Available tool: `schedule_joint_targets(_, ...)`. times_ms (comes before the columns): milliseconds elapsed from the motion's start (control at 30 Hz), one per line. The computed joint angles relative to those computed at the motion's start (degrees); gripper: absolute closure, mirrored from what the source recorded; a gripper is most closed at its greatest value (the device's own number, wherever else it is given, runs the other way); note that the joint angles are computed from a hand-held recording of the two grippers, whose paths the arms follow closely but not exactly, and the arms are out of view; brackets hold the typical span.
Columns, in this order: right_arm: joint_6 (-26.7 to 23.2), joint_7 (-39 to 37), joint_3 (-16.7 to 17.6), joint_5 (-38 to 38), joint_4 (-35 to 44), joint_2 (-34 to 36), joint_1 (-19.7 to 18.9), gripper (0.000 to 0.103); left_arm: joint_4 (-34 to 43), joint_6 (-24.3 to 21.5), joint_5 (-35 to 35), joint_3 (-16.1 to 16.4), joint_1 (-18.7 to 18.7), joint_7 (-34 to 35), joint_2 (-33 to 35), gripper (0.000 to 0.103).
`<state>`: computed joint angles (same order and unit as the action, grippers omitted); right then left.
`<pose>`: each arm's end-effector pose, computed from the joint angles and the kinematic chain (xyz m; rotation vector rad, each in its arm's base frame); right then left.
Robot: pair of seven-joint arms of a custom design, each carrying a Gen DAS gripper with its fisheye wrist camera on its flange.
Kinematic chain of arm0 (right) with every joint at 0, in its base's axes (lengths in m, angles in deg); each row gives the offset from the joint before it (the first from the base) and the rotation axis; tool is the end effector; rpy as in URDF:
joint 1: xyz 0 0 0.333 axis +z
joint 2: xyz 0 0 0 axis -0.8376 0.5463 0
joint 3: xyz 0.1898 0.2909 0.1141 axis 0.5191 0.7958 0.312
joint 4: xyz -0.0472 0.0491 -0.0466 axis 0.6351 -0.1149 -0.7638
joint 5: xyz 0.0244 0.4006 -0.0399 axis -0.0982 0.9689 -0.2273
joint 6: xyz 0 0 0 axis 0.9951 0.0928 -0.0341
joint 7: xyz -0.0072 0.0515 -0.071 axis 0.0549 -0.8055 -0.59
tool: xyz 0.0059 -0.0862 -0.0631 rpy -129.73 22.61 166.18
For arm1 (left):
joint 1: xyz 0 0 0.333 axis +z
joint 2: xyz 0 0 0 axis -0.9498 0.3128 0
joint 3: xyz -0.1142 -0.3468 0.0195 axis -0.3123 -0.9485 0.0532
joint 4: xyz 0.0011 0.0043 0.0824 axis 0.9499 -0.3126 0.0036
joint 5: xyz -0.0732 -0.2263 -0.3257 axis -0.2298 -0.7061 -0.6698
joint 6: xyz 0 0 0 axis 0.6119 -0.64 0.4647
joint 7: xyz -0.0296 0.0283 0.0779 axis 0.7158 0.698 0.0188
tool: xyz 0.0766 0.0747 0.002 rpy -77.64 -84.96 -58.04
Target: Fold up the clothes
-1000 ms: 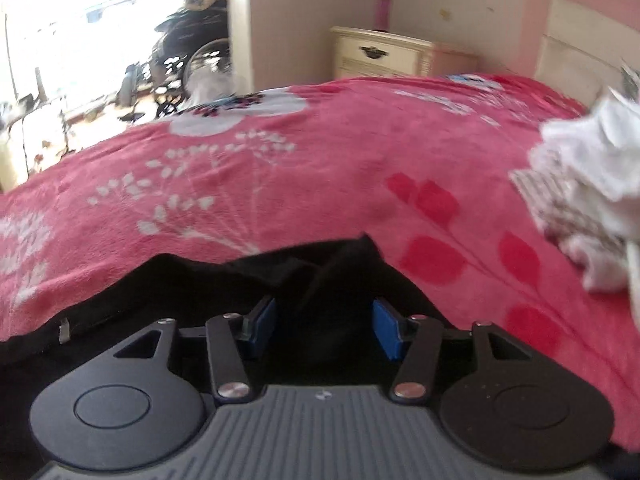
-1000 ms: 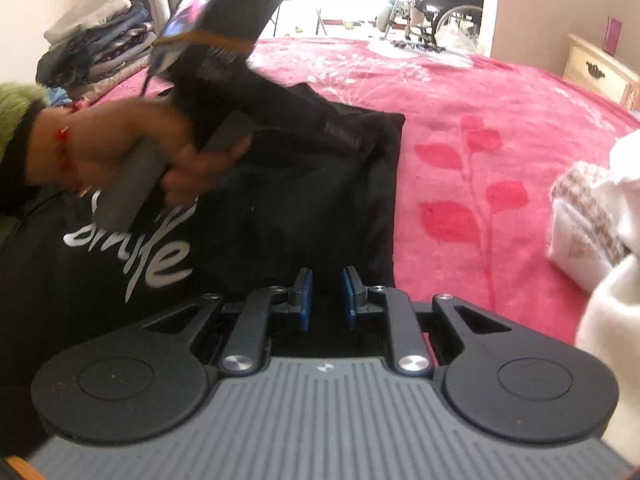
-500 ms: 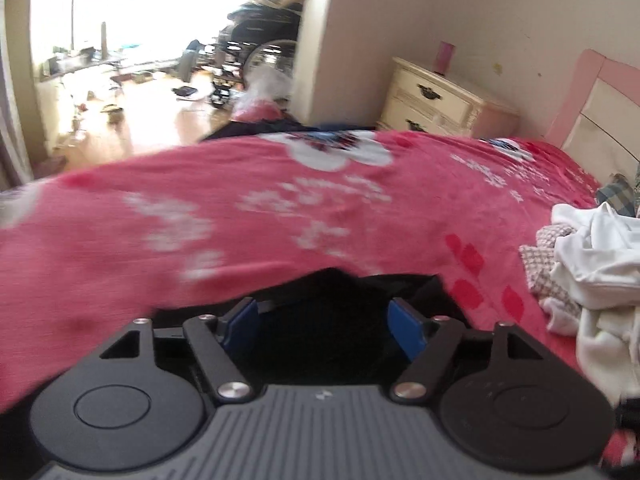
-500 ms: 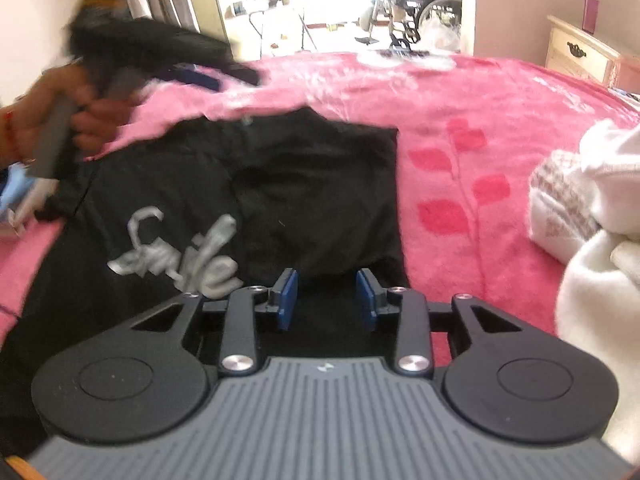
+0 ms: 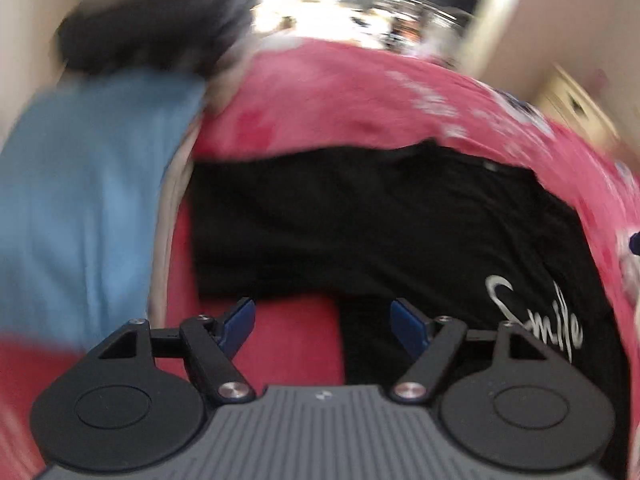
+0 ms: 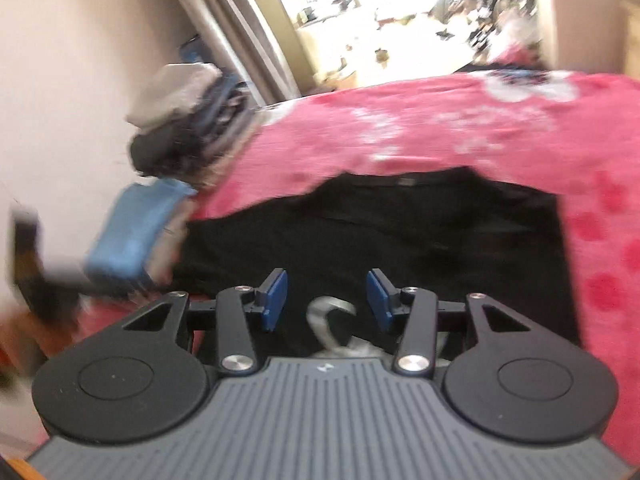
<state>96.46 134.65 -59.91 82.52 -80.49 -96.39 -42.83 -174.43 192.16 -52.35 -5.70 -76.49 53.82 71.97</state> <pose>0.4603 0.0450 0.6459 -1.6404 1.6150 -0.1900 0.5003 -0.0923 0.5701 -2.0597 1.9794 -0.7469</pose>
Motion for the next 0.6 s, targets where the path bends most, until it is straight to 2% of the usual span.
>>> schedule_joint_targets(100,-2.63,2.34,1.74,1.14,7.75,6.37,1.71,0.057,-1.84,-0.73,-3.26,-0.56,1.15,-11.07,0.34,0.032)
schedule_joint_targets(133,-2.71,2.80,2.75,0.96,10.17,8.58,2.05,0.057,-3.02,1.27,-2.57,-1.17,1.59,-13.98,0.08,0.033)
schedule_joint_targets(267,-4.21,4.07,6.32,-0.35,19.68,17.23,2.99,0.056,-8.40,14.70,7.50,-4.86,4.81,-25.04,-1.09,0.032)
schedule_joint_targets(333,-5.38,4.78,8.01,-2.15,23.99,21.28,3.15,0.056,-10.19,21.04,15.45,-7.67,8.57,-31.55,-0.92,0.031)
schedule_joint_targets(400,-7.72,4.15,9.41,-3.46,28.83,25.83,3.35,0.056,-9.94,21.87,21.10,-9.60,11.78,-38.18,0.22,0.031)
schedule_joint_targets(433,-8.51,4.34,10.09,-4.78,31.06,27.94,3.44,0.056,-9.50,21.45,22.26,-9.61,12.23,-40.57,0.95,0.031)
schedule_joint_targets(500,-11.11,4.54,11.24,-5.60,35.90,32.40,3.36,0.056,-8.76,20.92,23.12,-8.58,11.89,-43.74,2.29,0.033)
schedule_joint_targets(600,-15.75,5.32,12.69,-6.41,43.35,39.04,3.15,0.056,-8.57,23.03,26.36,-7.57,11.74,-47.41,3.19,0.034)
